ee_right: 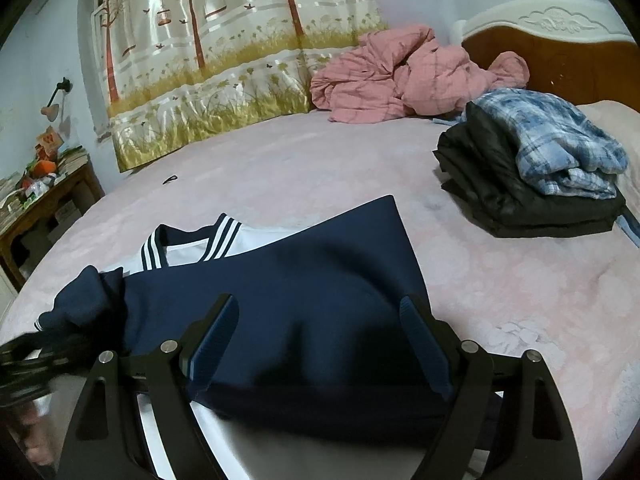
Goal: Fold large clothes
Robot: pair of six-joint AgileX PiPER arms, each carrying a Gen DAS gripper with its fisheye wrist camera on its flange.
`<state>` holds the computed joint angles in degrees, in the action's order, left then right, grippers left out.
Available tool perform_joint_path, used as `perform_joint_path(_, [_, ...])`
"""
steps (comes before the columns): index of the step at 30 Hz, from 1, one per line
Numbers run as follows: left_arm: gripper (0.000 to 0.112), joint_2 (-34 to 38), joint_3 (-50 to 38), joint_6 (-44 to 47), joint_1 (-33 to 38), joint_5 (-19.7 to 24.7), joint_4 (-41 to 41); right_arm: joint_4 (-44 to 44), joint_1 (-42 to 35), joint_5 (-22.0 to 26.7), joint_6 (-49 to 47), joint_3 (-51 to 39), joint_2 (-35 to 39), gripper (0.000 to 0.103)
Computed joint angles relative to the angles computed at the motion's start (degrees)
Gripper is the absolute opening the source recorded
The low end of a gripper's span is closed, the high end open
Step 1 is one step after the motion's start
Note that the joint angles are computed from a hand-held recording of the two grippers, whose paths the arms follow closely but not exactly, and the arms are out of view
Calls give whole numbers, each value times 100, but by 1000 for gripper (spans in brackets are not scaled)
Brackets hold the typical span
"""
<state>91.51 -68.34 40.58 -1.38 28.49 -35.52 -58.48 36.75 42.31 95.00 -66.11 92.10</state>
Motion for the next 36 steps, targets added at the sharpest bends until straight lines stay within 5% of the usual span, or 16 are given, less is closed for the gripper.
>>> perform_joint_path(2, [90,-336,135,619,493,104,-620,0,25,63,-3,-23,17,84])
perform_joint_path(5, [92,-191,-347,29,1025,255,-295,-127,43,77,55,14,6,84])
perform_joint_path(11, [92,1469,-2368,-1455,1962,2208,-131,-103,69,105,-2,-11,34,84])
perform_joint_path(16, [91,2425,-3172,-2363,2121,2588,143,-156,82,75,129,7,33,84])
perform_joint_path(19, [67,2863,-3673,-2743,2199,2721,172,-149,87,87,52,8,29,84])
perform_joint_path(20, [39,2923,-3763,-2704,2246,2745,34,-166,112,107,43,4,21,84])
perform_joint_path(21, [21,2867,-3720,-2573,2237,2640,-10,-224,151,135,59,6,15,84])
perform_joint_path(27, [13,931,-1417,191,1658,497,-1534,-262,286,333,40,-62,36,84])
perform_joint_path(30, [13,379,-972,1440,1075,280,-2626,-249,314,365,79,-61,21,84])
perform_joint_path(36, [15,-51,-544,2236,-581,-115,-3327,-283,258,253,170,19,-41,84])
